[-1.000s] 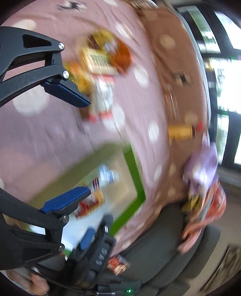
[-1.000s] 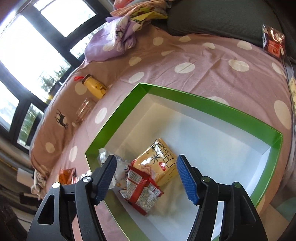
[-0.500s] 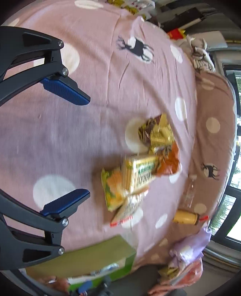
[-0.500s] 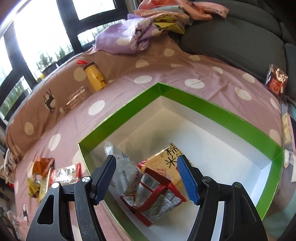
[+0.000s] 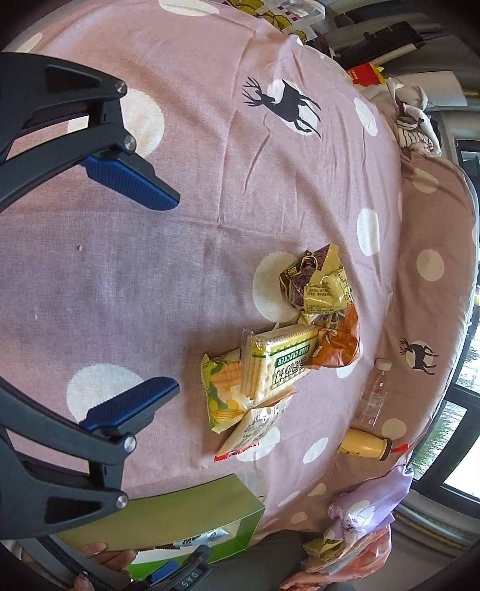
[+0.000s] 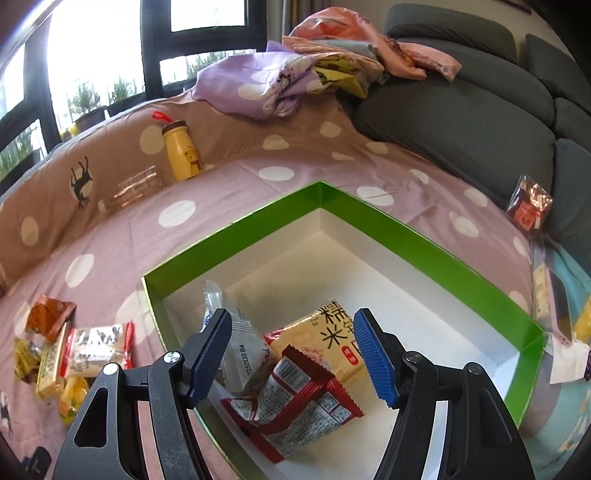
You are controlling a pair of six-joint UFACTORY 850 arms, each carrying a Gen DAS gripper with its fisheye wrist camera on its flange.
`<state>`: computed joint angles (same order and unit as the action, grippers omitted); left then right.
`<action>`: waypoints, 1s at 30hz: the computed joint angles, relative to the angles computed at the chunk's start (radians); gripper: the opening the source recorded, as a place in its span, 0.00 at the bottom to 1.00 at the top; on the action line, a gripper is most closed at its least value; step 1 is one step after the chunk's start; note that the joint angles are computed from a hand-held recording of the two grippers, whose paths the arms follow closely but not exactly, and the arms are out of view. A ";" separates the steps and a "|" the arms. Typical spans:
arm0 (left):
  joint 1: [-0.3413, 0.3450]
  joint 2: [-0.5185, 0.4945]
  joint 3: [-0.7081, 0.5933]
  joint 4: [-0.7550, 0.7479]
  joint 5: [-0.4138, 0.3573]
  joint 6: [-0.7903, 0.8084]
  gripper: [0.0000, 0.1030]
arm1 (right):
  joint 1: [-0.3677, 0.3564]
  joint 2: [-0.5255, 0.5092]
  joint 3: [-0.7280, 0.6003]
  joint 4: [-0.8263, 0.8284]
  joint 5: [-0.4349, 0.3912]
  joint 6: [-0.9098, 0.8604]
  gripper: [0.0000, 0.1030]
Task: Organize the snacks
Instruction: 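Move the right tool back to the snack pile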
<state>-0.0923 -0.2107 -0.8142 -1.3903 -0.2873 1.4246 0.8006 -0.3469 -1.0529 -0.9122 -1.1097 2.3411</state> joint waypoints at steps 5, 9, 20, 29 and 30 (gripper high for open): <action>0.006 -0.009 -0.009 0.036 -0.015 -0.037 0.89 | -0.003 -0.036 -0.040 -0.045 -0.005 -0.041 0.67; 0.009 -0.015 -0.016 0.057 -0.017 -0.063 0.89 | -0.009 -0.072 -0.086 -0.049 -0.021 -0.100 0.67; 0.043 -0.037 -0.042 0.117 -0.037 -0.144 0.89 | 0.022 -0.064 -0.116 -0.070 -0.029 -0.168 0.67; 0.066 -0.028 -0.046 0.159 -0.013 -0.186 0.89 | -0.079 -0.154 -0.306 0.045 0.523 -0.560 0.82; 0.069 -0.027 -0.045 0.158 -0.009 -0.185 0.89 | -0.095 -0.194 -0.354 0.130 0.548 -0.659 0.82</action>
